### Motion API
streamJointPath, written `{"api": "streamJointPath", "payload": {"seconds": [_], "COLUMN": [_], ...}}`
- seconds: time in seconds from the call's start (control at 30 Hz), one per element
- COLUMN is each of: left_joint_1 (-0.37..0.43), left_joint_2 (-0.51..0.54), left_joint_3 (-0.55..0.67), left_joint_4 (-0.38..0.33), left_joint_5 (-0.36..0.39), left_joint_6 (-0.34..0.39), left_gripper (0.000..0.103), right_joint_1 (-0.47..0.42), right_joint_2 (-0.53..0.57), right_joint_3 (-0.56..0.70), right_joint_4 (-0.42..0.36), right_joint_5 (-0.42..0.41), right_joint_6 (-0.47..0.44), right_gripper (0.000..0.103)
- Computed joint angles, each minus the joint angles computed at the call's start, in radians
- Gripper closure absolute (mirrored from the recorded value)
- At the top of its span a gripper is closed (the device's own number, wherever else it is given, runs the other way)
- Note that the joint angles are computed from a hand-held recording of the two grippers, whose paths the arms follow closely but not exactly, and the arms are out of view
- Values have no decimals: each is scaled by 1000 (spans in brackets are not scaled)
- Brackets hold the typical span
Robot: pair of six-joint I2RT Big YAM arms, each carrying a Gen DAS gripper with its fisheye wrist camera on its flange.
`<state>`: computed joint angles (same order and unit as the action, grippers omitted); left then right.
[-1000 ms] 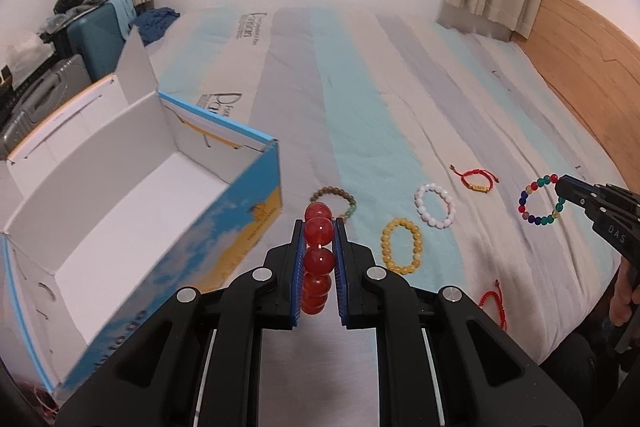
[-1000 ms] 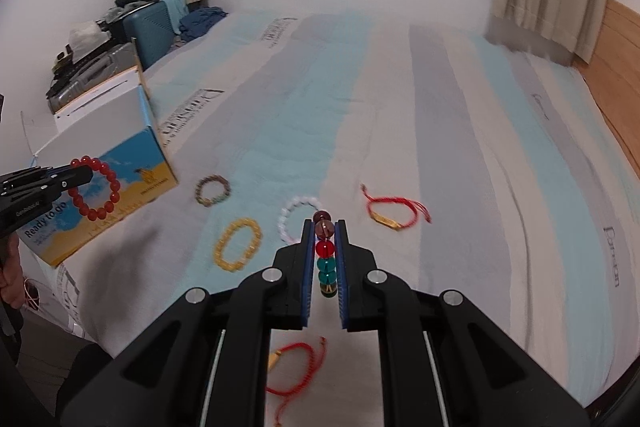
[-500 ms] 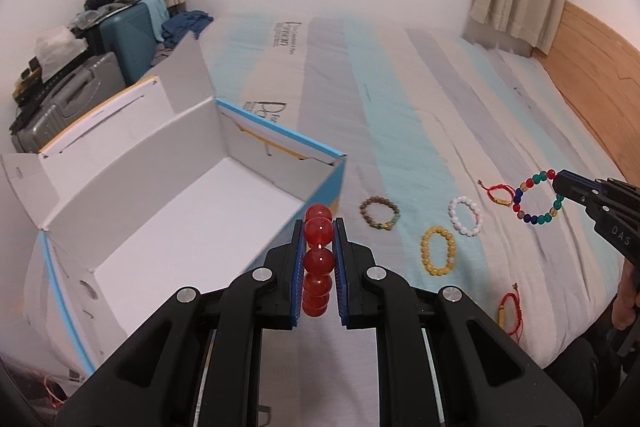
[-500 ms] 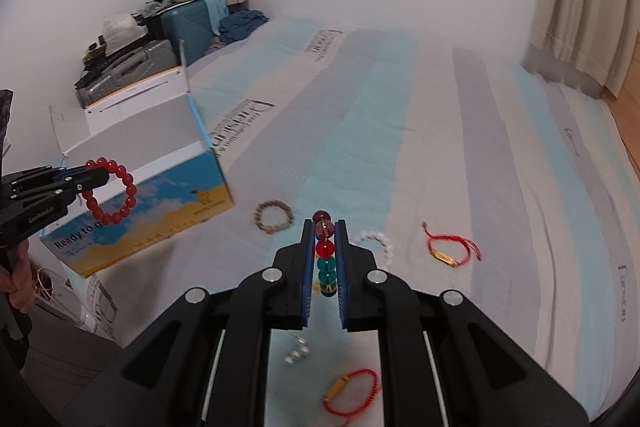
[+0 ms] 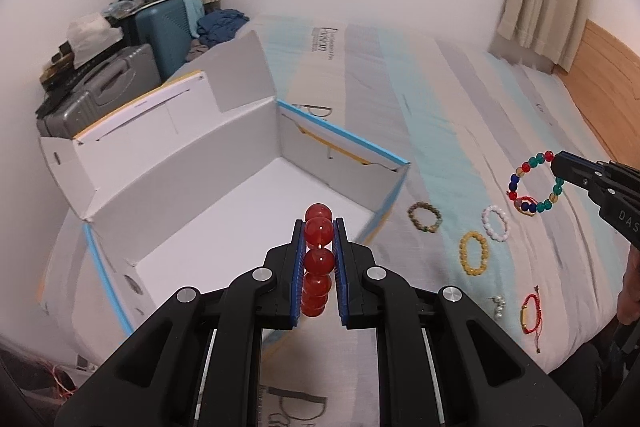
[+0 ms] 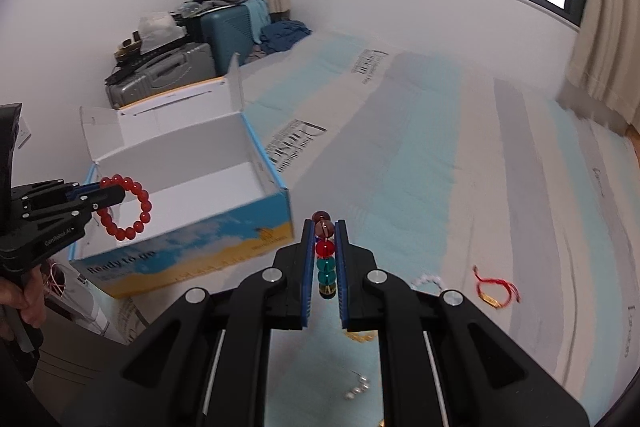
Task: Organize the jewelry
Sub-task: 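Carry the red bracelet with the left tool into the box while the right tool carries the multicolour one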
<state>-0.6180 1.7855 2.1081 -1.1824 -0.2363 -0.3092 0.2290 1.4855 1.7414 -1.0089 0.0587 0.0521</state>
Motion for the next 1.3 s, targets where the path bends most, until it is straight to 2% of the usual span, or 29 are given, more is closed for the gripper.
{"api": "streamJointPath", "payload": {"seconds": [0.8, 1.3], "left_joint_1": [142, 201], "left_joint_2": [-123, -151], "left_joint_3": [-198, -295], "left_joint_4": [64, 105], "left_joint_5": [42, 91], "left_joint_6": [-11, -21], "left_gripper": [91, 91], "right_joint_1": [180, 231], "right_joint_2": [266, 372], "right_joint_3": [323, 402], "right_joint_4": [-77, -107], "right_joint_5": [-6, -24], "right_joint_6": [6, -4], "right_gripper": [94, 94]}}
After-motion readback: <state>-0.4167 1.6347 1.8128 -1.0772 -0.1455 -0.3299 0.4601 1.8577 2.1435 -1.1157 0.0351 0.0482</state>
